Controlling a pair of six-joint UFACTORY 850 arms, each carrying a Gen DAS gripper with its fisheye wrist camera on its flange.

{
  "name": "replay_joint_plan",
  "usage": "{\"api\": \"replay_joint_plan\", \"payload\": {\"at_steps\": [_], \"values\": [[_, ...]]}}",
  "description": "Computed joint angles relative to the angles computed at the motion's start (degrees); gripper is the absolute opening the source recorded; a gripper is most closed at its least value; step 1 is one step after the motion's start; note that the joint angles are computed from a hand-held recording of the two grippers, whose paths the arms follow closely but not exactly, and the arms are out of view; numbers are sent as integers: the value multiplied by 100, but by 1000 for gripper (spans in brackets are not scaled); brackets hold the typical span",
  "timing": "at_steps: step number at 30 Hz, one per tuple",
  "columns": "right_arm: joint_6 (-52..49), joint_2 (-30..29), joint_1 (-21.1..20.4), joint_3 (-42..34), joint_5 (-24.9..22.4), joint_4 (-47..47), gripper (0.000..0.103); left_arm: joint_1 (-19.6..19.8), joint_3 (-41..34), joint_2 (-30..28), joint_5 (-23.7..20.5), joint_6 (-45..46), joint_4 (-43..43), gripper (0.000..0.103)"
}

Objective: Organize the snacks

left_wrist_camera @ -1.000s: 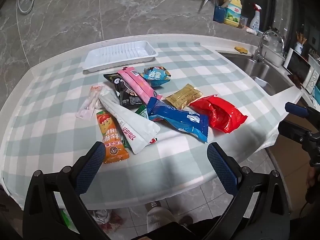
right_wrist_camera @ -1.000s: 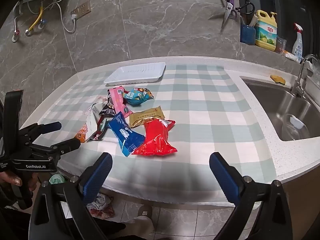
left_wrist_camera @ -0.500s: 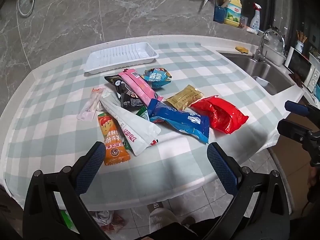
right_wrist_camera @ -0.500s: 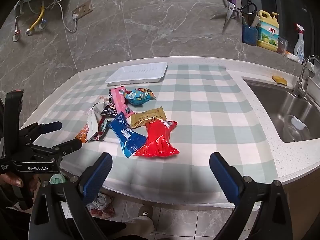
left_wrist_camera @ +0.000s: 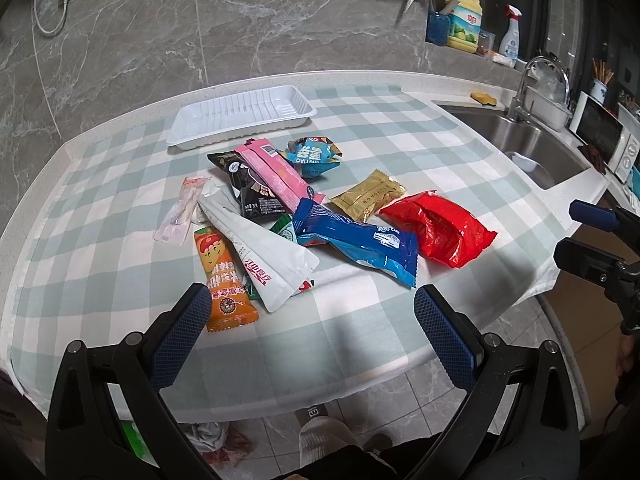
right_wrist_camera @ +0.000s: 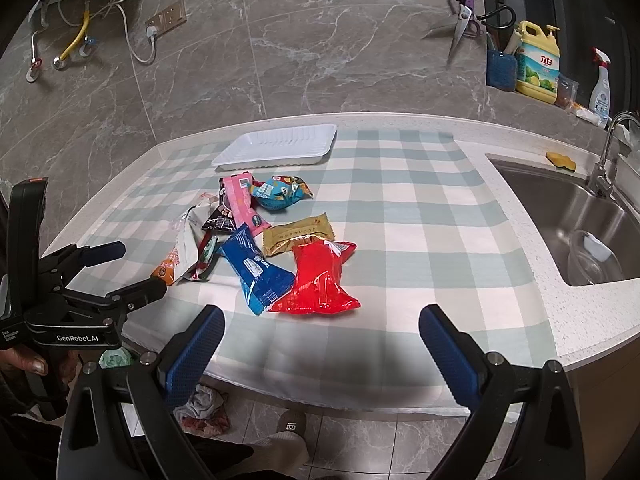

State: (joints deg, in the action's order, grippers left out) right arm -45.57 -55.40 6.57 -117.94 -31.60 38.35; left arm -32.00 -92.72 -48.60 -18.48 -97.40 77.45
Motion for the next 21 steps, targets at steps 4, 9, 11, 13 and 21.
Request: {"api": "replay_joint_plan", "payload": {"at_steps": [4,9,11,13,21], "values": [[-2,-2,-4,-8,-10,-1,100,-9,-6,-20,-18,-77,68,102],[-11,-6,-12,-18,-22,6,100,-12,-11,-19,-26,-51,51,102],[8,-12,-9,-32,-25,-12,100,-10,-10,-23,-23,-85,91,102],[-2,-19,-11,-44,-33,-1,100,-9,-17,-26,-24,-56,63,102],[35,-57,-8,-109,-54,-35,100,-8,-24,-28,-8,-35,43,102]]}}
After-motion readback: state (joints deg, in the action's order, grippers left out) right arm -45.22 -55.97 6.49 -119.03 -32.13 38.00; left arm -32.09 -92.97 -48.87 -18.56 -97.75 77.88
